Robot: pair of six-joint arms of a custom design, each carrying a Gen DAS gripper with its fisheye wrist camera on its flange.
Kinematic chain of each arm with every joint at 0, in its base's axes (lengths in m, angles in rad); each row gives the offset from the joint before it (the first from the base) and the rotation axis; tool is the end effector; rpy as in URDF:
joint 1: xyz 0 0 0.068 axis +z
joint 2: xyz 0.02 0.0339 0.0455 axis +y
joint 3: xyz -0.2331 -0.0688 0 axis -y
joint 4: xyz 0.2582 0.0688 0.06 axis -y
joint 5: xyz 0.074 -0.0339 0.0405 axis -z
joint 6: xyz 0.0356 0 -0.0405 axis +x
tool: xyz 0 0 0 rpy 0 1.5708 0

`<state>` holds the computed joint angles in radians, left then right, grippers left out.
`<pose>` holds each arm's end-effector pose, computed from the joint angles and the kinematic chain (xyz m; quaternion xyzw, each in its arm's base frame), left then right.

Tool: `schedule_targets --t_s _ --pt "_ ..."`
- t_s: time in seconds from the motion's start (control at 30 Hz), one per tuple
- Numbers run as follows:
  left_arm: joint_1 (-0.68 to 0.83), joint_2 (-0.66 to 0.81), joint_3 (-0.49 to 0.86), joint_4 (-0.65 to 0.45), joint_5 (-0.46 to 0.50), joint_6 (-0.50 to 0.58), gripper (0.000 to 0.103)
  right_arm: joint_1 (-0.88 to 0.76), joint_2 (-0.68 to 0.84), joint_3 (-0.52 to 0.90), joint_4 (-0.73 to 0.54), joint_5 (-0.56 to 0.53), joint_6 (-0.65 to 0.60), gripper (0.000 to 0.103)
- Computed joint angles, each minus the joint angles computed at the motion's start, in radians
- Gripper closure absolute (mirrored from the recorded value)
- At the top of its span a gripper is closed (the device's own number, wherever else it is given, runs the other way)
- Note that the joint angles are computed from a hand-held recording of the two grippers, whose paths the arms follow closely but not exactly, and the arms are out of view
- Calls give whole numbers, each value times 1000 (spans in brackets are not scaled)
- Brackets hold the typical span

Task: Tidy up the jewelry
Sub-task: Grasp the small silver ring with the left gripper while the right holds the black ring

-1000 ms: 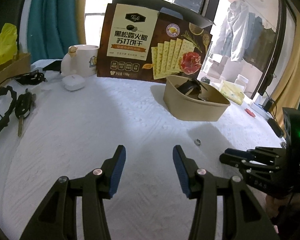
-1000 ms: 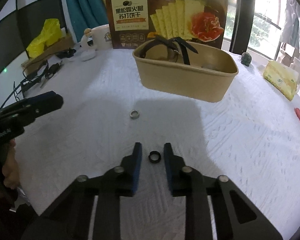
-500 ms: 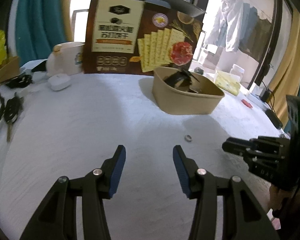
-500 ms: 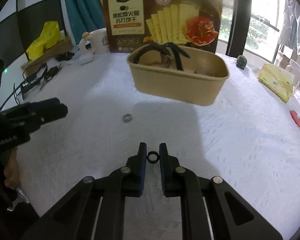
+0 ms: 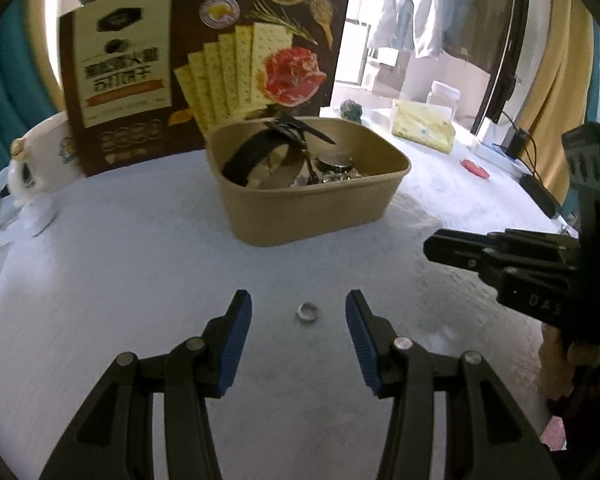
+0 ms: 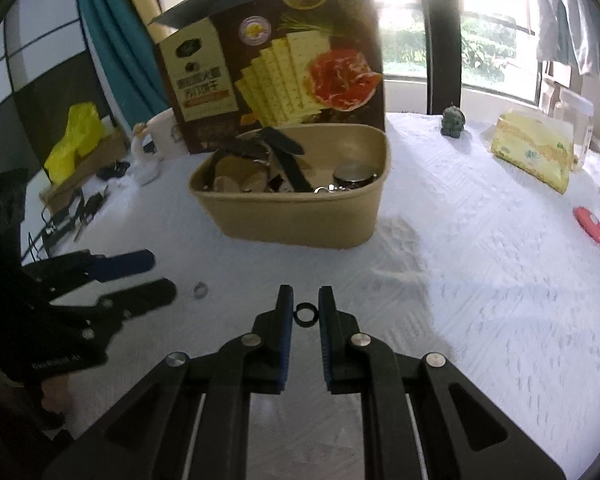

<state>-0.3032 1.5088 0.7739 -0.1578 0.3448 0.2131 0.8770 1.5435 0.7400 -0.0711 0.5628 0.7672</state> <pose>0.2873 -0.1025 0.1338 0.2924 0.8837 -0.1764 0.3200 0.2083 0.2207 0.1224 0.0450 0.9069 0.0624 0.4143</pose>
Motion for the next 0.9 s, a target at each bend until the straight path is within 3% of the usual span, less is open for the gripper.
schedule_targets --t_s 0.1,0.2,0.3,0.47,0.9 --pt "-33 52 40 -15 -31 2 55 -22 -26 -29 29 -17 -8 91" --pt "-63 92 64 -39 -65 34 72 -39 -61 -60 52 -25 -20 91" --pt "-92 75 39 -11 -121 48 78 -46 -84 -86 64 -25 -25 91" --pt "-94 72 33 -4 -125 52 91 -51 -98 -104 52 -22 -23 91" --pt "-60 -31 10 -30 -31 48 91 -30 -162 -80 -31 33 -26 91"
